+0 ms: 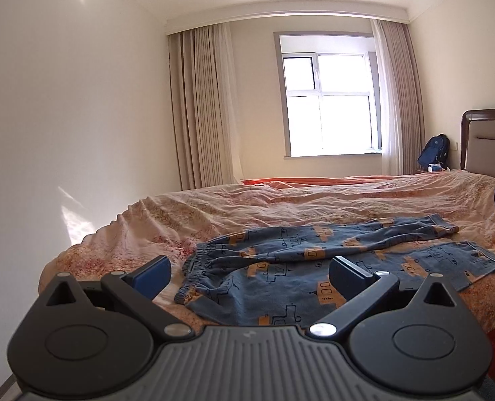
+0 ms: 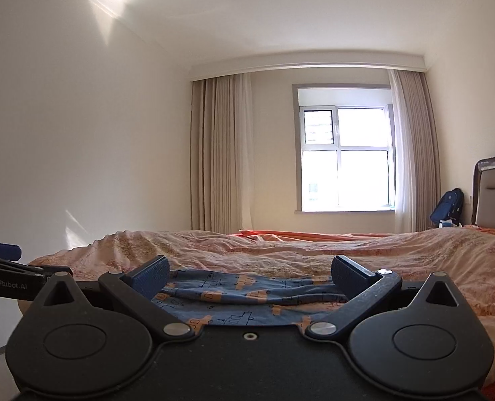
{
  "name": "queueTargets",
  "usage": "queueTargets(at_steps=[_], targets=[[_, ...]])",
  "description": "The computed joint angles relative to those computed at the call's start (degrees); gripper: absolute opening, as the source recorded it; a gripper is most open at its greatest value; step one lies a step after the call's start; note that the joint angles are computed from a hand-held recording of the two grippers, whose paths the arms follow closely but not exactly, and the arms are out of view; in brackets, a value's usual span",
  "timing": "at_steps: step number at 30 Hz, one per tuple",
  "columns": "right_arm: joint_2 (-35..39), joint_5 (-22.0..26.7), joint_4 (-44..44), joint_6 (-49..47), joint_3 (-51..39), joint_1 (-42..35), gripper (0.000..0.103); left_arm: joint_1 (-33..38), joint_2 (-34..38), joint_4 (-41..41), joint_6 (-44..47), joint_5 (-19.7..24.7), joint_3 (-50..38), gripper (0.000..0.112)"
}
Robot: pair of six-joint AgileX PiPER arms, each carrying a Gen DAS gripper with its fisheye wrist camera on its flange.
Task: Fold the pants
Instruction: 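Move both grippers down toward the waistband of the blue pants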
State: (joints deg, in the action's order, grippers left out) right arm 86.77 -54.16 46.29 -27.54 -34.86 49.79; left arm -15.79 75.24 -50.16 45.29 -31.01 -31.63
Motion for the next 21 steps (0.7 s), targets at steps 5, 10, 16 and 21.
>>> queueTargets(at_steps=[5,10,16,21], targets=[[-2.1,8.7,-12.5,2.2,-3.5,-9.4,0.103,6.0,8.1,8.5,-10.2,3.7,-6.7,0.103],[3.5,7.7,-24.4,11.9,-5.3,-17.8,0.103,15.0,21.6,29.0,-36.9,7.9,-15.1,0.103],[18.2,18.6,-44.0,24.9,-18.5,-29.5,0.103,20.2,38.7,15.0,-17.8,15.1,-38.0,0.103],[33.8,30.7,-70.7,46.0,-44.9,-36.0,0.103,22.8,54.5,-5.4,10.8,22.6,-63.2,0.103]])
